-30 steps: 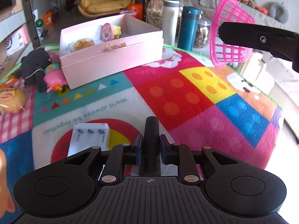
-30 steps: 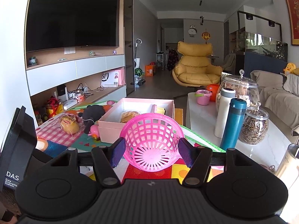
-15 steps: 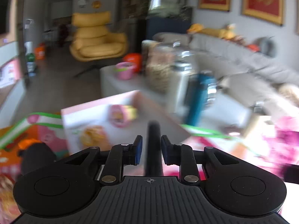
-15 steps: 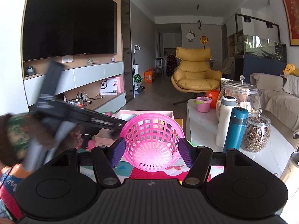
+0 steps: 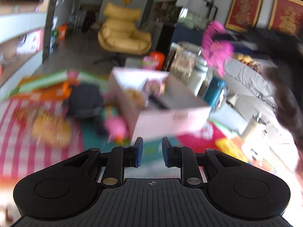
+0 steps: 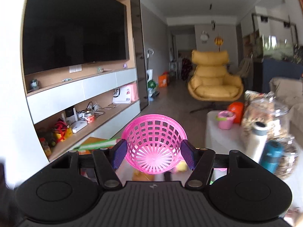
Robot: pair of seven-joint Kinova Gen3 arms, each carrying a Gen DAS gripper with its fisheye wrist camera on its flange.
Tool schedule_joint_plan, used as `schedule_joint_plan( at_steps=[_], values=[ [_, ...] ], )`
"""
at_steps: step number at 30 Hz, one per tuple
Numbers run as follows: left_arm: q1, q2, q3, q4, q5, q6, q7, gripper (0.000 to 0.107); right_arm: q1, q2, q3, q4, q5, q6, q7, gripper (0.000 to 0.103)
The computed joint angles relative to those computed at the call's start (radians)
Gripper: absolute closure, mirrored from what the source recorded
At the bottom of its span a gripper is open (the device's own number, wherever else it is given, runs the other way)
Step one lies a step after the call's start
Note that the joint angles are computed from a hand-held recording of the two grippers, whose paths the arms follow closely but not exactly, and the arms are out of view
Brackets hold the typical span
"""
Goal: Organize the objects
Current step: 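Drop the pink basket into the pink box with the right gripper, then grasp the white charger with the right gripper while the left grasps a bagged bun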
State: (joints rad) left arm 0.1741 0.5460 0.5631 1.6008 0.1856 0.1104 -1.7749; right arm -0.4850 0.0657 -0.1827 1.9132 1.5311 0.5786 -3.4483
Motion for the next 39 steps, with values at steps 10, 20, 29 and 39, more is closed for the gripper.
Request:
schedule_joint_plan(
  at_steps=[10,20,29,39],
  values=[
    [-0.197,0.019,0.198,0.136,0.051,0.039,-0.132,0.084,-0.084,0.101,0.059,-0.075,-0.23,0.035,0.203,0.008],
    [-0.212,0.004,0.233,0.158,0.1,0.032,-0.174,0.084,-0.209,0.07,0.034,0.134,-0.299,0.124,0.024,0.0],
    [-0.134,-0.061,0.129,0.154,0.102,0.035,-0.079,0.084,-0.235,0.086,-0.051,0.161,-0.274,-0.031,0.037,0.0],
    [0.002,-0.162,-0.101,0.22,0.119,-0.113,0.144,0.084,-0.339,0.244,0.038,-0.03,-0.407,-0.001,0.125,0.001]
  ],
)
